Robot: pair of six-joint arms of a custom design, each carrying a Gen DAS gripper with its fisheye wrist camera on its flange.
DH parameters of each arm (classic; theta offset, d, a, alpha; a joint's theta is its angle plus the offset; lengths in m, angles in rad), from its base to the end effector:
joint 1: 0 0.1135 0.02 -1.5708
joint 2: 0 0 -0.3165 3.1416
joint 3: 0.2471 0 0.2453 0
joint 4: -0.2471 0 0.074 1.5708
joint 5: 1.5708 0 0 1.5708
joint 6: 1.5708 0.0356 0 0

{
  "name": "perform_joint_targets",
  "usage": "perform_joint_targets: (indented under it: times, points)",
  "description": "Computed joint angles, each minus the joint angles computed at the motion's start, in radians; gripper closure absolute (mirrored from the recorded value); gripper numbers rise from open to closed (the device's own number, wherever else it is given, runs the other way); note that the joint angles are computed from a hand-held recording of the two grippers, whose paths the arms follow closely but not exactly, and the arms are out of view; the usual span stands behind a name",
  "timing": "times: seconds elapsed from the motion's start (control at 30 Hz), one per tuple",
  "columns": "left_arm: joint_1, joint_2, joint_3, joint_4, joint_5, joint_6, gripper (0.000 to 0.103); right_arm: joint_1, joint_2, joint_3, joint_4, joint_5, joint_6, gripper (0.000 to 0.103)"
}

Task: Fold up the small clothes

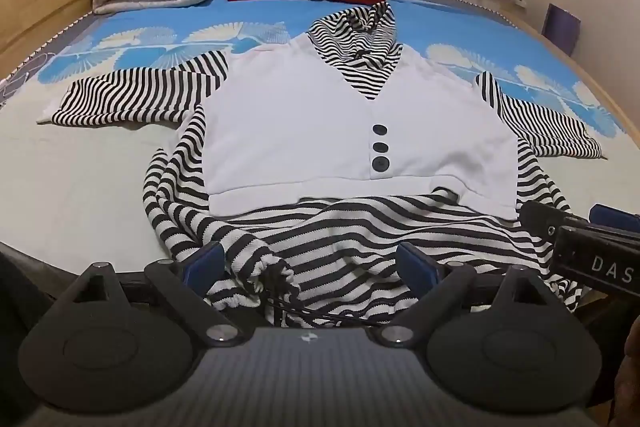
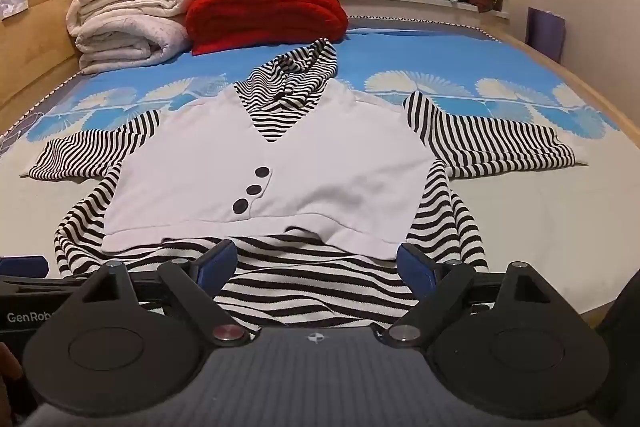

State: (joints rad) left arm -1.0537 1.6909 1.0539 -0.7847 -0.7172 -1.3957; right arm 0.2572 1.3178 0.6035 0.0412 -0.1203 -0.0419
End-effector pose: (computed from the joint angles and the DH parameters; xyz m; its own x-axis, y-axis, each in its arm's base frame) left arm 0.1685 -0.2490 0.2348 -0.6827 -0.3007 -0.6659 -0.3757 0.9262 -0.0330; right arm 0.2361 0.0665 0.2413 -0.5880 -0.1976 -0.7843 -0.3682 0.9288 0.0420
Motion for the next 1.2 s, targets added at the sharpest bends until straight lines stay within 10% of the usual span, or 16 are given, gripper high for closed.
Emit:
perform_joint_targets:
  times: [1.2]
  points:
    - [0.009, 0.009, -0.012, 0.029, 0.012, 0.003, 0.008, -0.003, 0.014, -0.001, 0.015, -0.005, -0.003, 0.015]
